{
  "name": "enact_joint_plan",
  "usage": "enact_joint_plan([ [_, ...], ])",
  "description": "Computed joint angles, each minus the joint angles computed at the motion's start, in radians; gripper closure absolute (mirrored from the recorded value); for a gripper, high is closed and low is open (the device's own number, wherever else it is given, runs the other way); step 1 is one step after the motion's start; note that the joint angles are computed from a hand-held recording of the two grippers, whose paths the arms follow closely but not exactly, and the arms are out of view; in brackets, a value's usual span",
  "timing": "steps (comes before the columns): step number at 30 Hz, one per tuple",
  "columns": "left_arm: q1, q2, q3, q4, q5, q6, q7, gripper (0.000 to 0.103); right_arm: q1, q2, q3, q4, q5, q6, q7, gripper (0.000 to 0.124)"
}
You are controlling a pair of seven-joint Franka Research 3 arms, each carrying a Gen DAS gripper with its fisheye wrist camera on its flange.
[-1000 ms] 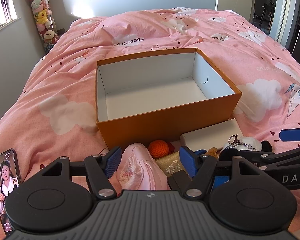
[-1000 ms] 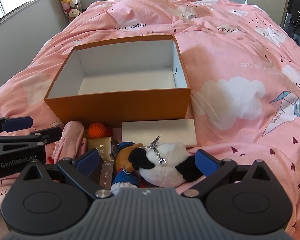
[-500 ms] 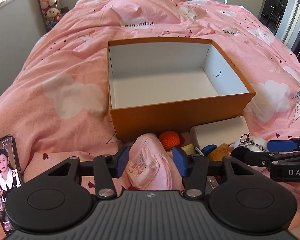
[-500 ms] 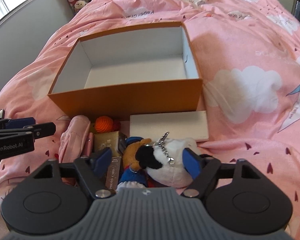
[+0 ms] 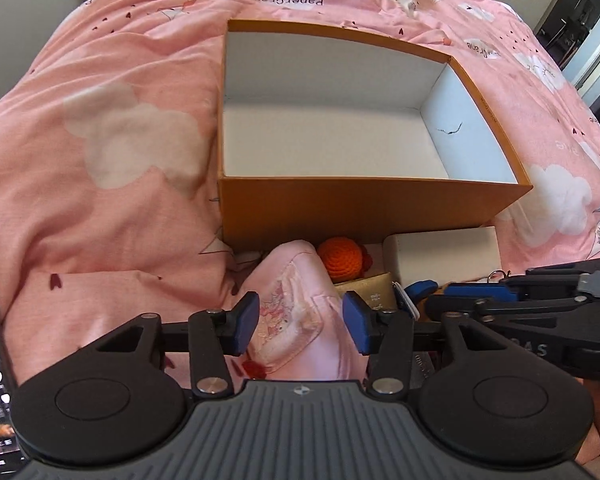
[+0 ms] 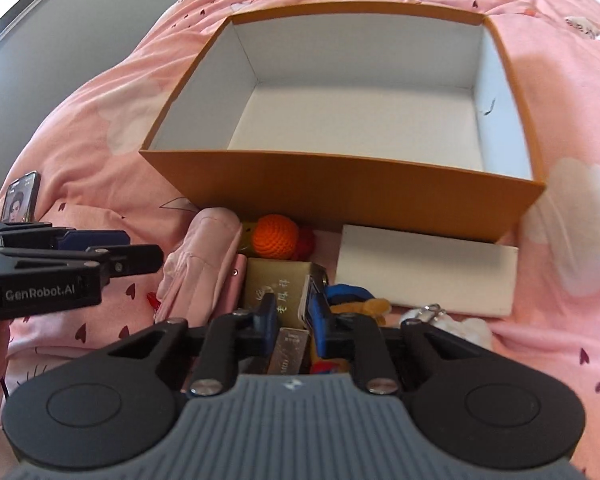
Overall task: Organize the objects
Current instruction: 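Grasp the pink pouch with the left tool while the right tool grasps the pink card holder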
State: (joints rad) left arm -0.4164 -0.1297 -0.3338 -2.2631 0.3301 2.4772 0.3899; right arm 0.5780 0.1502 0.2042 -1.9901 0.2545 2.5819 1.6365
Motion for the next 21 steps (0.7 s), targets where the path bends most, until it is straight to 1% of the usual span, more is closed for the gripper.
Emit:
enact_joint_plan([
  [6, -0.004, 0.081, 0.008, 0.050, -0.040, 0.012, 0.048, 0.042, -0.004, 0.043, 0.001, 0.045, 0.015, -0.045, -0.033, 0.104],
  [10, -0.008, 0.132, 0.009, 0.097, -0.047, -0.032, 0.065, 0.042, -0.003, 0.056, -0.006, 0.055, 0.009, -0.058, -0.028, 0.103],
  [12, -0.009, 0.142, 0.011, 0.105, -0.064, -0.051, 0.076, 0.047, -0.006, 0.059, -0.003, 0.059, 0.021, -0.062, -0.040, 0.103],
  [14, -0.008, 0.134, 0.014, 0.090, -0.079, -0.034, 0.079, 0.048, -0.006, 0.064, -0.002, 0.067, 0.020, -0.070, -0.049, 0.102],
  [17, -0.006, 0.116, 0.016, 0.072, -0.096, -0.024, 0.087, 0.059, -0.011, 0.076, 0.005, 0.085, 0.045, -0.087, -0.087, 0.102],
  [21, 0.000, 0.071, 0.023, 0.029, -0.143, -0.007, 0.095, 0.067, -0.015, 0.098, 0.011, 0.121, 0.076, -0.110, -0.132, 0.102],
])
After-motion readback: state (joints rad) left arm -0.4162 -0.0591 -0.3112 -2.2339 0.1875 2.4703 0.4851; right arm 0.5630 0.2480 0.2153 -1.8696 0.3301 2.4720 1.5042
